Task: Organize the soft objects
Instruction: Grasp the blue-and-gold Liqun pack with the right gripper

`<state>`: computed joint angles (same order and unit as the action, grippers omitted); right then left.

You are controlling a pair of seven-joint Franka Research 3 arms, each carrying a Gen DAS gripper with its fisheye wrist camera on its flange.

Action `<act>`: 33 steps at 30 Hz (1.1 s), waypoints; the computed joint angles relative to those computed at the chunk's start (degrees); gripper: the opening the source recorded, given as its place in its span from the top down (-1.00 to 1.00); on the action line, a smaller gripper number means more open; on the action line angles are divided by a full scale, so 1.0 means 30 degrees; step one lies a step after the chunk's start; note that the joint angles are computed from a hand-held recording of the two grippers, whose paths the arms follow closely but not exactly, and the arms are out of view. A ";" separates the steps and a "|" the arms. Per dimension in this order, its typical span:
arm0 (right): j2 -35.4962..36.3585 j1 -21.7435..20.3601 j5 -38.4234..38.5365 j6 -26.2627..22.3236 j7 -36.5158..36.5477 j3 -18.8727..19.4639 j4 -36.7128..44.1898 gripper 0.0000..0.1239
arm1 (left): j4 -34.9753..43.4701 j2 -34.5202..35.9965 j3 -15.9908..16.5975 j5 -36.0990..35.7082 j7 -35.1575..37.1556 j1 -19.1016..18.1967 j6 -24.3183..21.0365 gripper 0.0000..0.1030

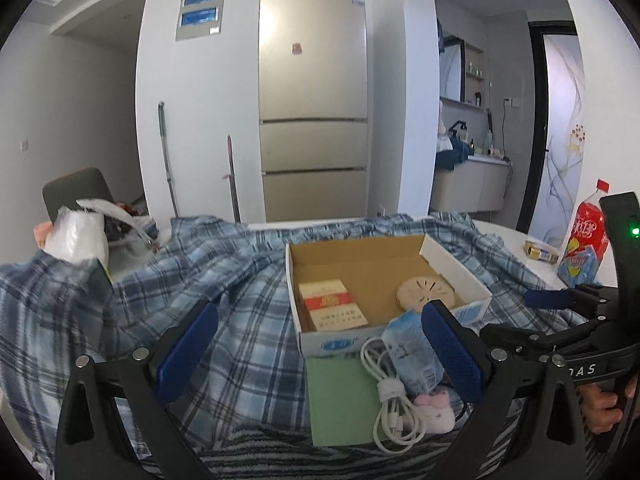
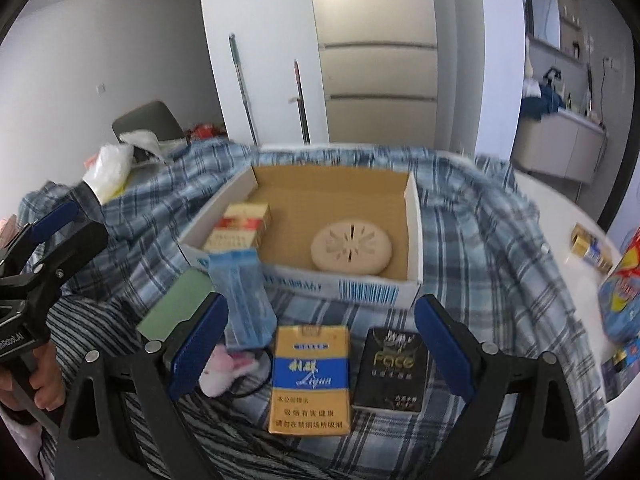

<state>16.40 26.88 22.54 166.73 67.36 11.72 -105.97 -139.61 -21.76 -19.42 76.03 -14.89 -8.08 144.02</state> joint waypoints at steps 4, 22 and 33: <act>0.0642 -0.0024 -0.0277 -0.2150 0.0538 -0.0239 0.0932 -0.44 | 0.0045 0.0300 0.0283 -0.0270 0.0273 0.0028 0.0629 -1.00; 0.2002 0.0497 -0.1966 -0.6248 0.1631 -0.0851 0.2897 0.10 | -0.0034 0.0168 0.0111 -0.0170 0.0185 0.0277 0.0926 -1.00; 0.2241 0.1350 -0.4608 -0.6561 0.2827 -0.1468 0.2999 0.08 | -0.0015 0.0244 0.0159 -0.0424 0.0277 0.0189 0.0885 -1.00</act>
<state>23.12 30.93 8.71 147.04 75.84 7.32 -96.97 -139.65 -21.02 -18.94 74.76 -14.06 -7.52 146.67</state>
